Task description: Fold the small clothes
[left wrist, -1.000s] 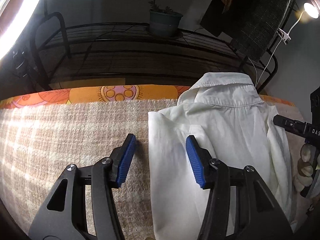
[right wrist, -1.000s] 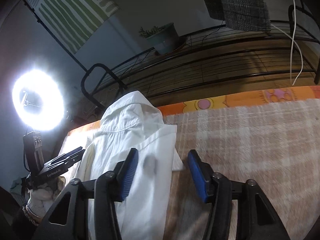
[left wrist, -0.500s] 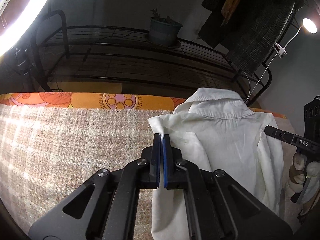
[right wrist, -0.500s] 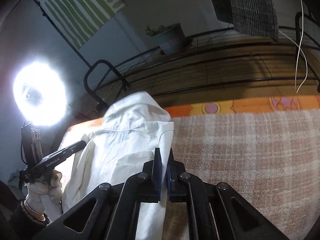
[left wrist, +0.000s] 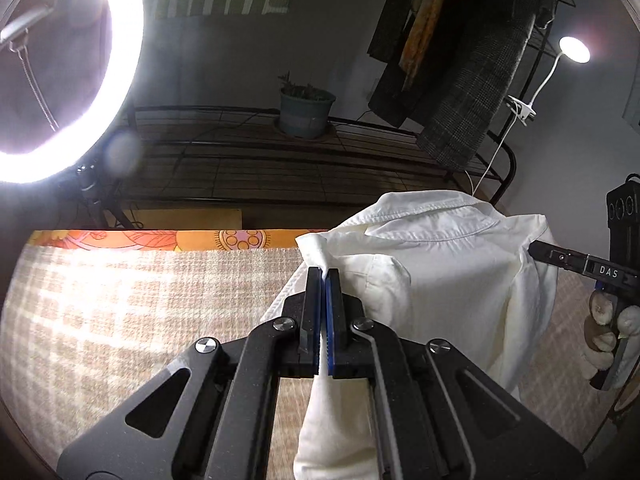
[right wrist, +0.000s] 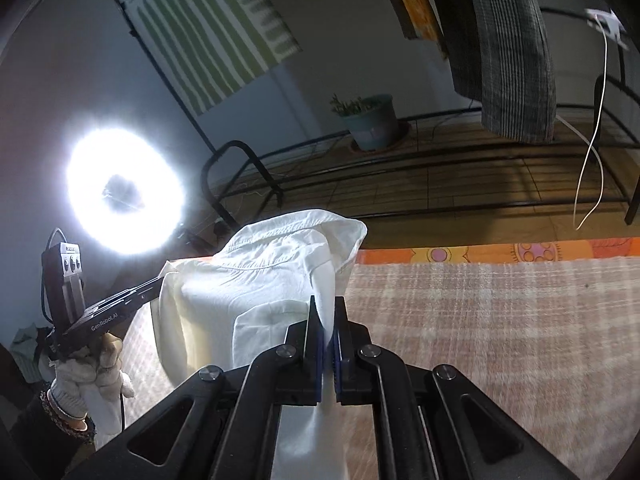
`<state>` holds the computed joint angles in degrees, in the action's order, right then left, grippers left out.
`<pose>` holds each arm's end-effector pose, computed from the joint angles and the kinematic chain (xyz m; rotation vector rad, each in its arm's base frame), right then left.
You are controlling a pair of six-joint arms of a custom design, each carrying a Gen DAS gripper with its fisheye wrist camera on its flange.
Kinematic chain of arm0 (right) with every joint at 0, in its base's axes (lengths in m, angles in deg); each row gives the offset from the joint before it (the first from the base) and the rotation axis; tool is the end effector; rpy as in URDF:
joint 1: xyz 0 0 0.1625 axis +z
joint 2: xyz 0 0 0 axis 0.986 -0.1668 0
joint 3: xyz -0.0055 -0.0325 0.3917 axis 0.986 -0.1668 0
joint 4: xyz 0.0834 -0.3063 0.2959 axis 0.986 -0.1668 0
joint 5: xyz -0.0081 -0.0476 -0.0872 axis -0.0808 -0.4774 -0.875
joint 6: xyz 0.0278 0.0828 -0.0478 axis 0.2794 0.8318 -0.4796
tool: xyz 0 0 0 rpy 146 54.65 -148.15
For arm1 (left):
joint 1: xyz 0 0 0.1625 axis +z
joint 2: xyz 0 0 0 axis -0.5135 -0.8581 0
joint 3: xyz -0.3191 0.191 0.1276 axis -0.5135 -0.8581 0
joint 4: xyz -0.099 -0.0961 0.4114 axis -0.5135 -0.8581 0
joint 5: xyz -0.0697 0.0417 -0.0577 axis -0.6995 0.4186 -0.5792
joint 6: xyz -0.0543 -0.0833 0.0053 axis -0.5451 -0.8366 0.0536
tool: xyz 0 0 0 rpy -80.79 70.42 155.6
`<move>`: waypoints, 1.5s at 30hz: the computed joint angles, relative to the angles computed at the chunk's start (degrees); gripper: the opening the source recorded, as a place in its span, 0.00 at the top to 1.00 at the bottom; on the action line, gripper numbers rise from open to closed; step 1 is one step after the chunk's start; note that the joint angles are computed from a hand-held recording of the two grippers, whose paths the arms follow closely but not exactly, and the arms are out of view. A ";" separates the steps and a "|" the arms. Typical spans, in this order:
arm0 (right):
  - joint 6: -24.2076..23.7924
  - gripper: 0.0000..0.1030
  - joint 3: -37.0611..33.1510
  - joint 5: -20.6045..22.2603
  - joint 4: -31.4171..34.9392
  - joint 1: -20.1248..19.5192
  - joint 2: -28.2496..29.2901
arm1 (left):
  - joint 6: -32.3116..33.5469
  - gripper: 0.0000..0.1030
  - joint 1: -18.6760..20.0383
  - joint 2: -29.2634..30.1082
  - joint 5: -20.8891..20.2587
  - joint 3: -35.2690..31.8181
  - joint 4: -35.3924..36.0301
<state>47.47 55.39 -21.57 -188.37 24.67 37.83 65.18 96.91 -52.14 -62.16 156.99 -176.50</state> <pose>0.2833 -0.6303 0.1233 0.6584 -2.6997 0.8473 -0.0934 -0.6661 0.3851 0.5228 2.4833 -0.9063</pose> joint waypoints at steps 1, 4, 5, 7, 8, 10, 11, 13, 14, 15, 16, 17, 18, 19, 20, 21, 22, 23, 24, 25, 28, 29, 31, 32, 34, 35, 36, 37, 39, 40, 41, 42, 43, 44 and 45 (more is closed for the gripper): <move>-0.02 0.99 0.67 -0.21 -0.13 0.43 -0.58 | -0.07 1.00 -0.49 -0.83 0.34 0.73 0.09; 0.03 0.99 3.22 -1.11 -0.70 1.84 -2.65 | 0.13 1.00 -2.02 -4.16 1.51 3.80 -0.16; 0.12 0.99 4.34 -1.53 -1.03 2.40 -3.48 | 0.21 1.00 -2.49 -5.41 1.80 5.03 -0.35; 0.42 0.99 6.44 -2.28 -1.81 3.34 -4.87 | -0.11 1.00 -3.45 -8.23 2.34 7.90 -0.69; 0.57 0.99 7.24 -2.35 -2.05 3.63 -5.42 | -0.33 1.00 -3.88 -9.45 2.58 9.14 -0.62; 0.94 0.99 9.51 -2.48 -3.02 4.28 -6.85 | -0.99 1.00 -4.64 -11.22 3.10 10.80 -0.14; 1.30 0.99 10.68 -2.40 -3.45 4.52 -7.61 | -1.42 1.00 -5.01 -12.50 3.27 11.93 0.14; 1.98 0.99 12.86 -2.69 -3.98 5.12 -9.00 | -2.57 1.00 -5.90 -15.00 3.76 14.26 0.63; 2.26 0.99 13.97 -2.91 -4.28 5.46 -9.65 | -3.27 1.00 -6.34 -16.24 4.01 15.52 0.84; 2.60 0.99 15.44 -3.10 -4.53 5.88 -10.50 | -4.13 1.00 -6.87 -17.75 4.30 17.01 1.27; 2.74 0.99 16.32 -3.37 -4.61 6.23 -11.07 | -4.90 1.00 -7.29 -18.91 4.49 18.08 1.76; 2.69 0.99 17.50 -3.84 -4.84 6.65 -11.75 | -5.95 1.00 -7.82 -20.69 4.66 19.76 2.38; 2.61 0.99 18.98 -4.37 -5.29 7.14 -12.55 | -6.81 1.00 -8.31 -22.32 4.86 21.29 2.94; 2.69 0.99 20.28 -4.54 -5.58 7.46 -13.33 | -7.55 1.00 -8.79 -23.65 5.09 22.34 3.71; 2.92 0.99 21.82 -4.81 -6.01 7.82 -14.19 | -8.40 1.00 -9.37 -25.36 5.37 23.91 4.49; 3.15 0.99 23.40 -5.18 -6.52 8.15 -14.99 | -9.32 1.00 -10.01 -27.38 5.66 25.73 5.44; 3.35 0.99 25.00 -5.62 -7.09 8.47 -15.72 | -10.06 1.00 -10.58 -28.98 6.00 27.13 6.42; 3.53 0.99 26.16 -5.97 -7.49 8.70 -16.24 | -10.78 1.00 -11.22 -30.69 6.50 28.71 7.32; 3.68 0.99 27.70 -6.56 -8.18 9.04 -16.79 | -11.41 1.00 -11.64 -32.49 6.86 30.23 8.23; 3.84 0.99 28.98 -6.96 -8.85 9.33 -17.21 | -12.21 1.00 -12.02 -34.17 7.08 31.54 9.34; 4.61 0.99 32.74 -8.01 -10.66 9.93 -18.18 | -14.32 1.00 -12.57 -38.34 7.57 34.64 12.12; 4.77 0.99 33.86 -8.43 -11.33 10.10 -18.32 | -14.78 1.00 -12.70 -39.60 7.75 35.56 13.08; 4.90 0.99 35.72 -9.64 -12.11 10.55 -18.38 | -15.52 1.00 -13.01 -42.33 8.09 37.52 15.35; 4.72 0.99 36.38 -10.54 -12.43 10.86 -18.27 | -15.80 1.00 -13.10 -43.70 8.17 38.45 16.51; 4.52 0.99 38.04 -11.80 -13.32 11.29 -18.35 | -16.25 1.00 -13.56 -46.40 8.21 40.09 19.66; 4.29 0.99 38.88 -12.34 -13.81 11.48 -18.52 | -16.48 1.00 -13.75 -47.67 8.03 40.65 21.82; 3.79 0.99 39.93 -13.20 -14.63 11.81 -18.71 | -16.77 1.00 -14.07 -49.10 8.13 41.13 24.44; 3.39 0.98 40.63 -13.67 -14.94 12.16 -19.01 | -17.02 1.00 -14.37 -50.65 8.08 41.56 26.77; 1.91 0.92 42.28 -14.98 -14.37 13.10 -20.06 | -17.56 1.00 -14.84 -53.58 7.25 41.77 31.02; 1.16 0.91 42.88 -15.68 -14.13 13.60 -20.55 | -18.03 1.00 -15.27 -54.92 7.12 41.71 33.00; 0.64 0.89 43.70 -16.20 -13.48 14.06 -21.46 | -18.27 1.00 -15.56 -55.95 6.92 41.42 34.77; 0.23 0.84 44.58 -16.21 -12.51 14.26 -22.79 | -19.15 1.00 -16.35 -57.73 6.83 41.42 37.18; 0.34 0.77 45.22 -16.44 -11.64 14.44 -23.88 | -19.73 1.00 -16.69 -58.82 6.50 41.10 38.76; 0.47 0.73 46.07 -16.72 -11.06 14.62 -25.16 | -20.57 0.98 -16.90 -59.81 6.06 40.75 39.93; 1.05 0.73 47.16 -16.90 -10.75 14.71 -26.66 | -21.07 0.95 -16.58 -60.00 5.44 40.31 39.85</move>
